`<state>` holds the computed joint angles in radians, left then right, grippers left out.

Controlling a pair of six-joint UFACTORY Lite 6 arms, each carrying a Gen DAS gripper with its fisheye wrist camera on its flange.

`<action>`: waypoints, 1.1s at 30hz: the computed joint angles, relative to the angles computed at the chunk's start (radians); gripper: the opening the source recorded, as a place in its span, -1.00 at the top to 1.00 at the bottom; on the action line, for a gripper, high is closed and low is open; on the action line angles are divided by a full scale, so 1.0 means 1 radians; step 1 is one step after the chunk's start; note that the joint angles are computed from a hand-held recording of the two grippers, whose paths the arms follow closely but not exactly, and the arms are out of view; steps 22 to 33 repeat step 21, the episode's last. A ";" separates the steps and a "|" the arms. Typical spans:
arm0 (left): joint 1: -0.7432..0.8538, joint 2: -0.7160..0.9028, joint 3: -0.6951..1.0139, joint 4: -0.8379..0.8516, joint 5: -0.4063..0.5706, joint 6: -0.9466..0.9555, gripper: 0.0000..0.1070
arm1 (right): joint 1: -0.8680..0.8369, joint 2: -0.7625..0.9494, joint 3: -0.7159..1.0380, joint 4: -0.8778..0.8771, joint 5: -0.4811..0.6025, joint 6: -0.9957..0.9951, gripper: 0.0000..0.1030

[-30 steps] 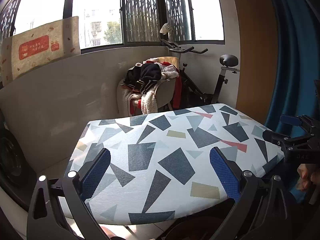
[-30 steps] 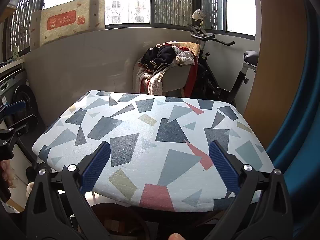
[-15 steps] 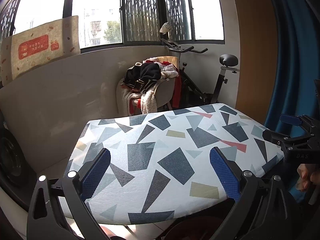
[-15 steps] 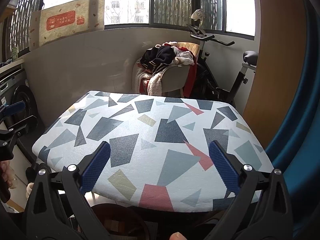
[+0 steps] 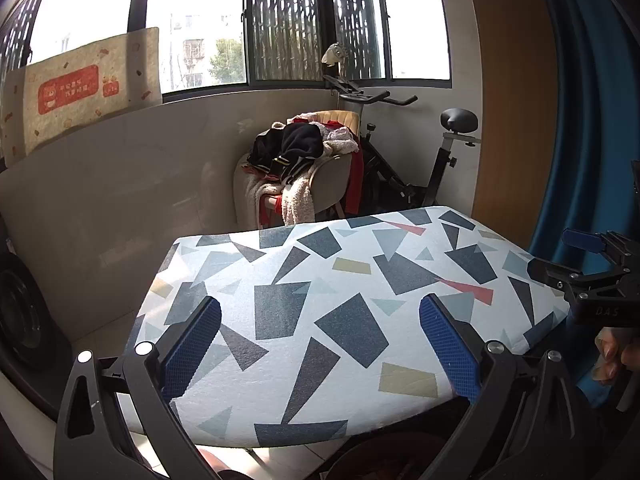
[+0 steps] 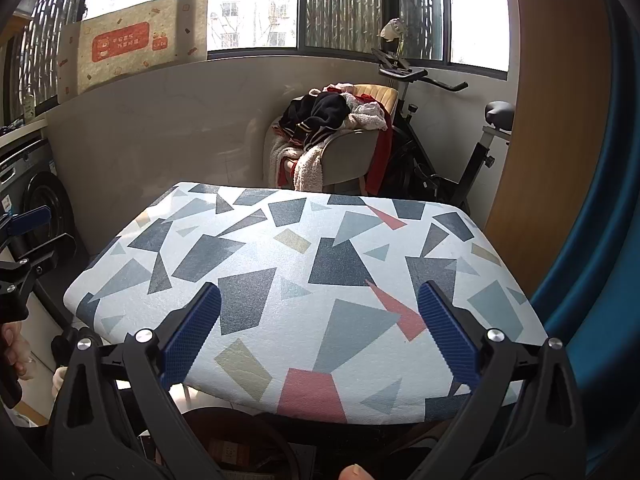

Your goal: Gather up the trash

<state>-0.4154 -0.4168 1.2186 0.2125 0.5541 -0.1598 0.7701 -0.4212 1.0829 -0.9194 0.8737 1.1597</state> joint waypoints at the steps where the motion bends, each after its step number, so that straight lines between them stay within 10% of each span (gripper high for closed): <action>1: -0.001 0.000 -0.001 0.003 0.000 -0.003 -0.81 | -0.001 0.000 0.001 0.002 0.001 -0.001 -0.88; 33: -0.008 0.003 0.007 0.041 0.015 -0.046 -0.81 | 0.013 0.007 0.007 -0.003 0.015 0.012 -0.88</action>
